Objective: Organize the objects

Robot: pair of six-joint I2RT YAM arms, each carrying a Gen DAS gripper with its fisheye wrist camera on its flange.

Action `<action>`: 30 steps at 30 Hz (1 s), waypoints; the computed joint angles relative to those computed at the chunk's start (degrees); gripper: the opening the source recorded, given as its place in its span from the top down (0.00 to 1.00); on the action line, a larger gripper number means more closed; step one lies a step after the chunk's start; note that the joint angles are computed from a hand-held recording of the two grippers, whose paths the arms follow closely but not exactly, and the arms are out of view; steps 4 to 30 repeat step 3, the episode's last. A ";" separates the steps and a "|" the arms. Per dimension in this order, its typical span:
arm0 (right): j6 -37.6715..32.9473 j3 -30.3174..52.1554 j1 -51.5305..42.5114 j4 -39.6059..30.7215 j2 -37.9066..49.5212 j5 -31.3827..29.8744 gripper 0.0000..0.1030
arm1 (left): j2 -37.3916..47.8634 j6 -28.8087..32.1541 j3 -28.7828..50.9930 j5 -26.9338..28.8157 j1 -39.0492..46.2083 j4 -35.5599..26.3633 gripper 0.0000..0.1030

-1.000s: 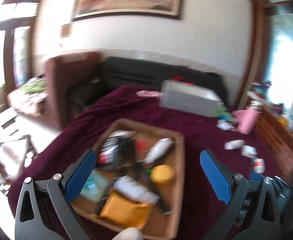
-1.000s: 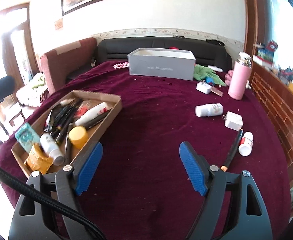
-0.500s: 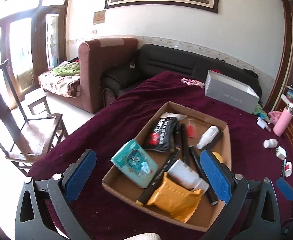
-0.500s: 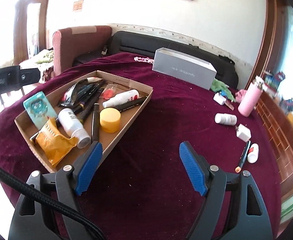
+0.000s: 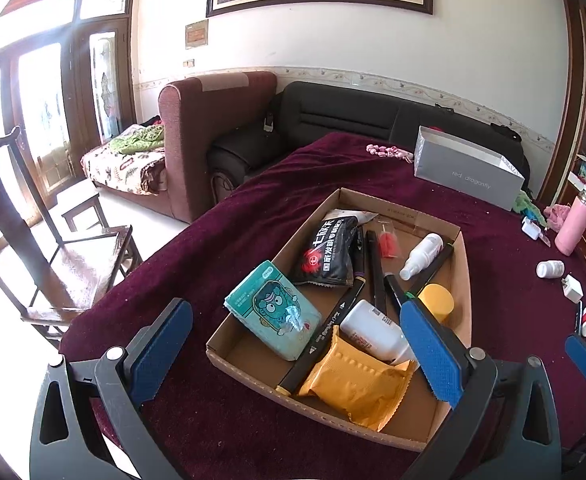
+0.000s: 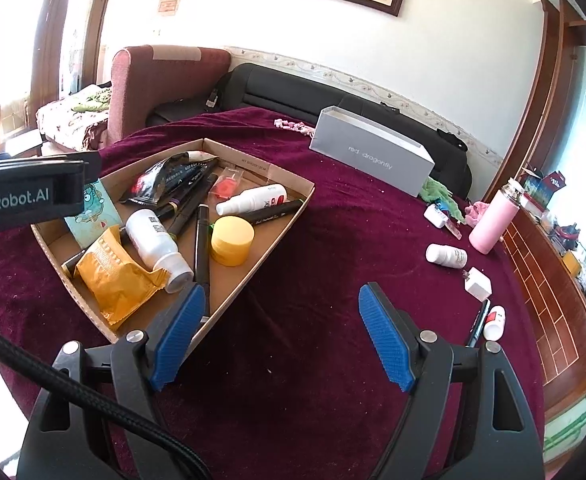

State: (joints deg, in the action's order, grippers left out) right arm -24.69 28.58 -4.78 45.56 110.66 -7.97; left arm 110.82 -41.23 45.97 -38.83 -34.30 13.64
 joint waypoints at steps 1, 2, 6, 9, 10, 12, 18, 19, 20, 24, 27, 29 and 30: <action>0.04 0.04 -0.10 -0.06 0.03 -0.05 0.22 | 0.01 0.14 0.06 0.17 0.00 0.05 0.01; 0.12 0.22 -0.33 -0.39 0.02 -0.34 0.22 | 0.09 0.13 0.30 0.12 -0.17 -0.38 0.01; 0.23 0.22 -0.44 -0.52 0.00 -0.52 0.22 | 0.06 0.34 0.40 0.12 -0.24 -0.50 0.01; 0.23 0.22 -0.44 -0.52 0.00 -0.52 0.22 | 0.06 0.34 0.40 0.12 -0.24 -0.50 0.01; 0.23 0.22 -0.44 -0.52 0.00 -0.52 0.22 | 0.06 0.34 0.40 0.12 -0.24 -0.50 0.01; 0.23 0.22 -0.44 -0.52 0.00 -0.52 0.22 | 0.06 0.34 0.40 0.12 -0.24 -0.50 0.01; 0.23 0.22 -0.44 -0.52 0.00 -0.52 0.22 | 0.06 0.34 0.40 0.12 -0.24 -0.50 0.01; 0.23 0.22 -0.44 -0.52 0.00 -0.52 0.22 | 0.06 0.34 0.40 0.12 -0.24 -0.50 0.01; 0.23 0.22 -0.44 -0.52 0.00 -0.52 0.22 | 0.06 0.34 0.40 0.12 -0.24 -0.50 0.01; 0.23 0.22 -0.44 -0.52 0.00 -0.52 0.22 | 0.06 0.34 0.40 0.12 -0.24 -0.50 0.01; 0.23 0.22 -0.44 -0.52 0.00 -0.52 0.22 | 0.06 0.34 0.40 0.12 -0.24 -0.50 0.01; 0.23 0.22 -0.44 -0.52 0.00 -0.52 0.22 | 0.06 0.34 0.40 0.12 -0.24 -0.50 0.01; 0.23 0.22 -0.44 -0.52 0.00 -0.52 0.22 | 0.06 0.34 0.40 0.12 -0.24 -0.50 0.01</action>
